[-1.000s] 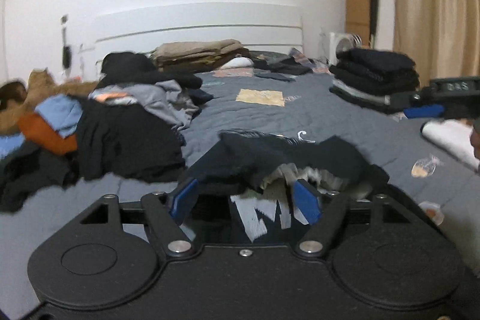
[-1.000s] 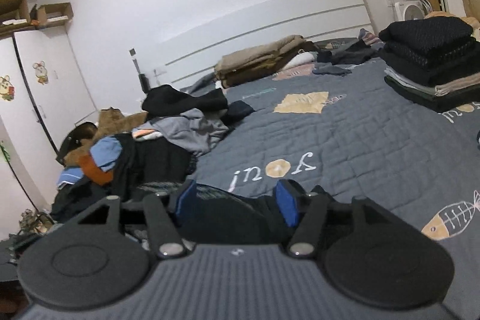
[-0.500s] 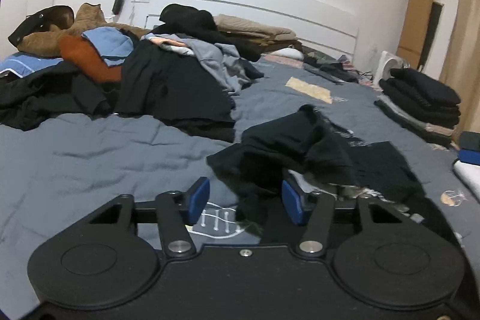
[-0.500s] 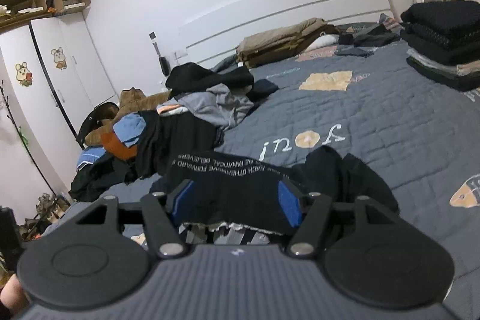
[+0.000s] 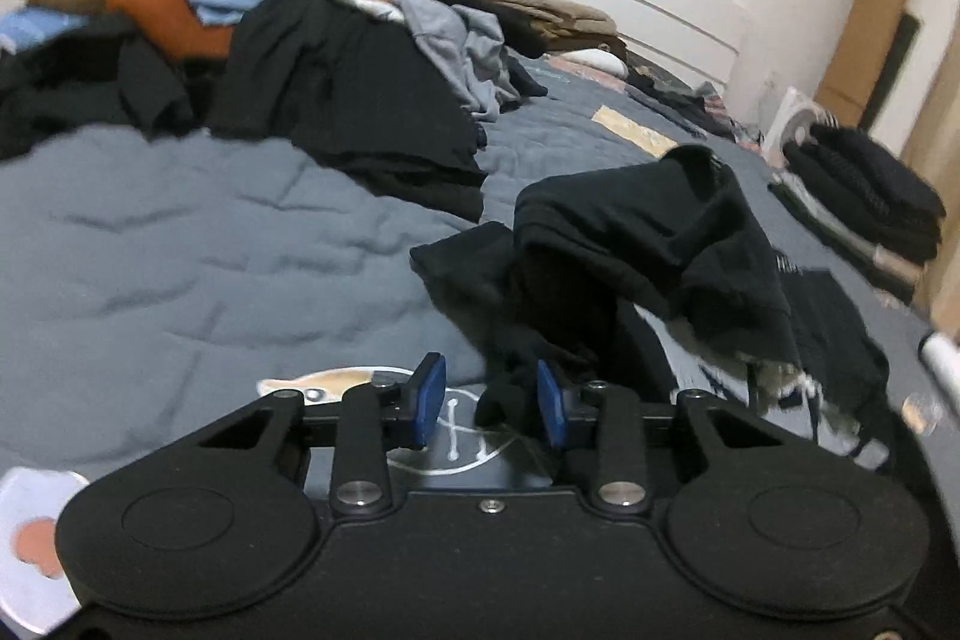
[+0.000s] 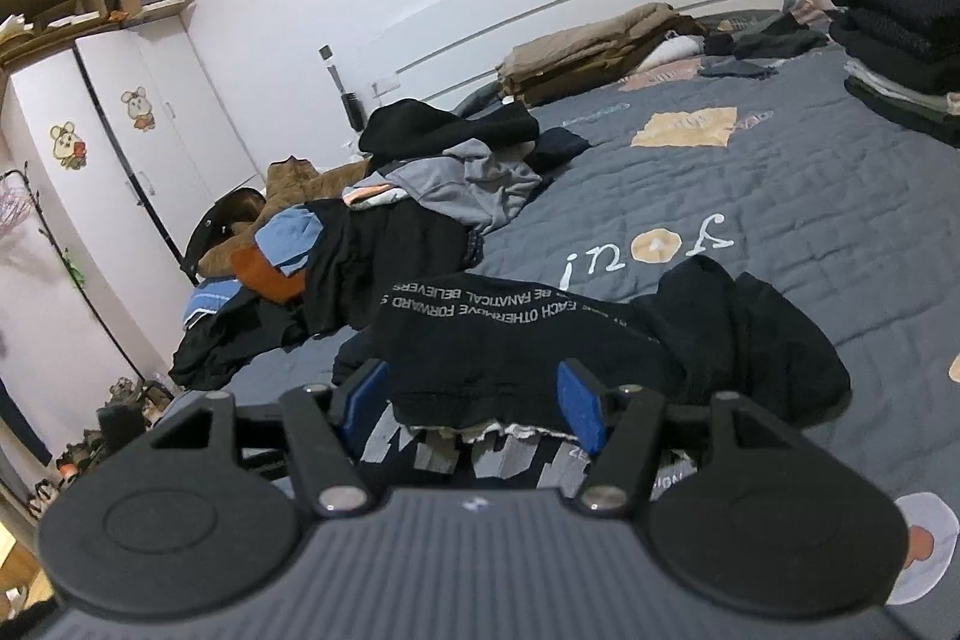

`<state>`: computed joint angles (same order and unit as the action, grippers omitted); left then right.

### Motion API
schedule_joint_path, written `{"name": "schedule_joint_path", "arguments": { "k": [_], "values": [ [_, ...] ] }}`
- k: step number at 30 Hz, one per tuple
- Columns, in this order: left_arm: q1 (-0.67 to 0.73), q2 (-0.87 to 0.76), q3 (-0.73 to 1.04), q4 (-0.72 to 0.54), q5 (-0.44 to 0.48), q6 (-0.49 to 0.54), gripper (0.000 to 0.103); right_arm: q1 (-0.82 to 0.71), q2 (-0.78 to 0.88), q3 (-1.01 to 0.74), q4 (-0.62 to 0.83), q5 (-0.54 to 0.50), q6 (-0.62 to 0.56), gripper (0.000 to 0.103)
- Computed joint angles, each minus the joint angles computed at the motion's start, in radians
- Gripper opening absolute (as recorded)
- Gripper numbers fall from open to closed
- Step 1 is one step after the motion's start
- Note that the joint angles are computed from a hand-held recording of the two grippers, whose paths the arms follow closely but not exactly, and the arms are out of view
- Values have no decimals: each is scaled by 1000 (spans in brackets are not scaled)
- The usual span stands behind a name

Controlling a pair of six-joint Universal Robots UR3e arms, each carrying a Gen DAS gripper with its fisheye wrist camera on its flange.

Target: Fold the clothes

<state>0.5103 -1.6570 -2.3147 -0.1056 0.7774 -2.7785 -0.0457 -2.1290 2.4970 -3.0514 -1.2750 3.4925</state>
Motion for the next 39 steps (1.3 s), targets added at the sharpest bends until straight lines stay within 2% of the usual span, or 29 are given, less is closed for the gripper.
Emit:
{"name": "schedule_joint_path", "arguments": {
  "k": [6, 9, 10, 11, 12, 21, 24, 26, 28, 30, 33, 37, 39],
  "values": [
    [-46, -96, 63, -34, 4, -124, 35, -38, -24, 10, 26, 48, -1, 62],
    [-47, -107, 51, -1, -1, -141, 33, -46, -37, 10, 42, 58, -12, 62],
    [-47, -109, 46, 11, -3, -146, 20, -47, -41, 12, 44, 60, -13, 62],
    [-47, -112, 41, 24, -5, -150, 16, -55, -51, 15, 52, 70, -16, 62],
    [-47, -114, 36, 37, -7, -154, 16, -61, -59, 16, 61, 78, -16, 62],
    [-1, 85, -17, 57, 75, -78, 14, -62, -87, 14, 77, 77, -6, 62],
    [3, 212, -29, 55, 179, 9, 14, -52, -74, 10, 69, 69, 0, 62],
    [-18, 283, -2, -17, 285, 78, 14, -48, -62, 4, 66, 72, 2, 62],
    [-33, 331, 37, -116, 370, 134, 21, -27, -35, -2, 48, 58, 6, 62],
    [1, 344, 43, -181, 356, 141, 23, -2, -6, -14, 33, 40, 7, 62],
    [66, 347, 33, -190, 320, 121, 44, 21, 16, -21, 23, 23, 6, 62],
    [203, 339, 49, -267, 183, 71, 45, 33, 31, -25, 16, 15, 6, 62],
    [250, 304, 71, -315, 145, 69, 45, 32, 41, -25, 11, 25, 10, 62]
  ]
}}
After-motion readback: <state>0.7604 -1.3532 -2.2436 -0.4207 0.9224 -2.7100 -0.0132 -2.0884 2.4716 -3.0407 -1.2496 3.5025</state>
